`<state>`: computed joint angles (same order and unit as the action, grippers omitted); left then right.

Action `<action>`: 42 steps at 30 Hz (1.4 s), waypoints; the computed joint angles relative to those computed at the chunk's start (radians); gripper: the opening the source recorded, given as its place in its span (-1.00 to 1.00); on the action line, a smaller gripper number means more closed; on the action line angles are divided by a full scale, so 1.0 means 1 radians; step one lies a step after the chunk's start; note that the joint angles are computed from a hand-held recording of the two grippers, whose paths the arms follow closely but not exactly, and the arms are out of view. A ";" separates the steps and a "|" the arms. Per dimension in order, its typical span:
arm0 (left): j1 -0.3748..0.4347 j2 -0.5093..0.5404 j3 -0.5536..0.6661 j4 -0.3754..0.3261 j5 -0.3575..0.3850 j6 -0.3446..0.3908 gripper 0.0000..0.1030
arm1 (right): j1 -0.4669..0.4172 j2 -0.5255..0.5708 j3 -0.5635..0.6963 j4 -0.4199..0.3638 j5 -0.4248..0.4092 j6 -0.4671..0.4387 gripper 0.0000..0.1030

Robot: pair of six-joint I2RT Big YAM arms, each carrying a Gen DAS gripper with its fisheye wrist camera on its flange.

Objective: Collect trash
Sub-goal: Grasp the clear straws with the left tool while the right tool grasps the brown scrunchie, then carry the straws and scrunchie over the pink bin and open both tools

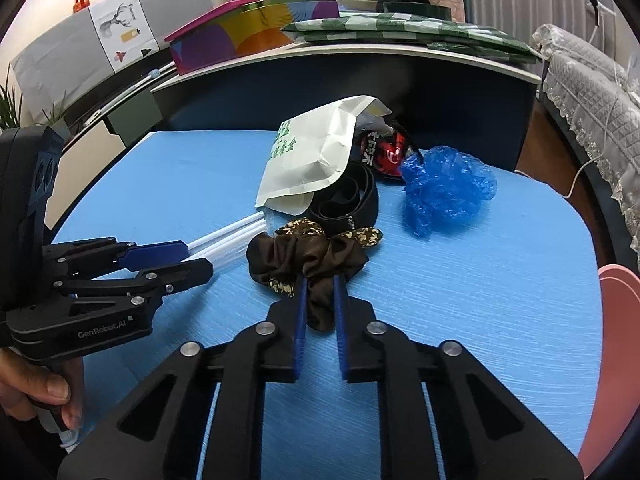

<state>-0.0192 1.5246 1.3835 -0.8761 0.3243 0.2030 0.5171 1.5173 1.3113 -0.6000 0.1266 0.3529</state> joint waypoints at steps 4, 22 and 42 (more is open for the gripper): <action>0.001 0.002 0.007 -0.007 0.000 -0.002 -0.70 | -0.003 -0.019 -0.012 0.001 0.017 0.003 -0.81; -0.016 -0.066 -0.037 0.036 0.004 -0.002 -0.89 | 0.005 -0.139 -0.080 0.022 0.103 0.005 -0.82; -0.043 -0.199 -0.139 0.124 -0.015 -0.044 -0.89 | 0.024 -0.295 -0.158 0.021 0.209 0.020 -0.82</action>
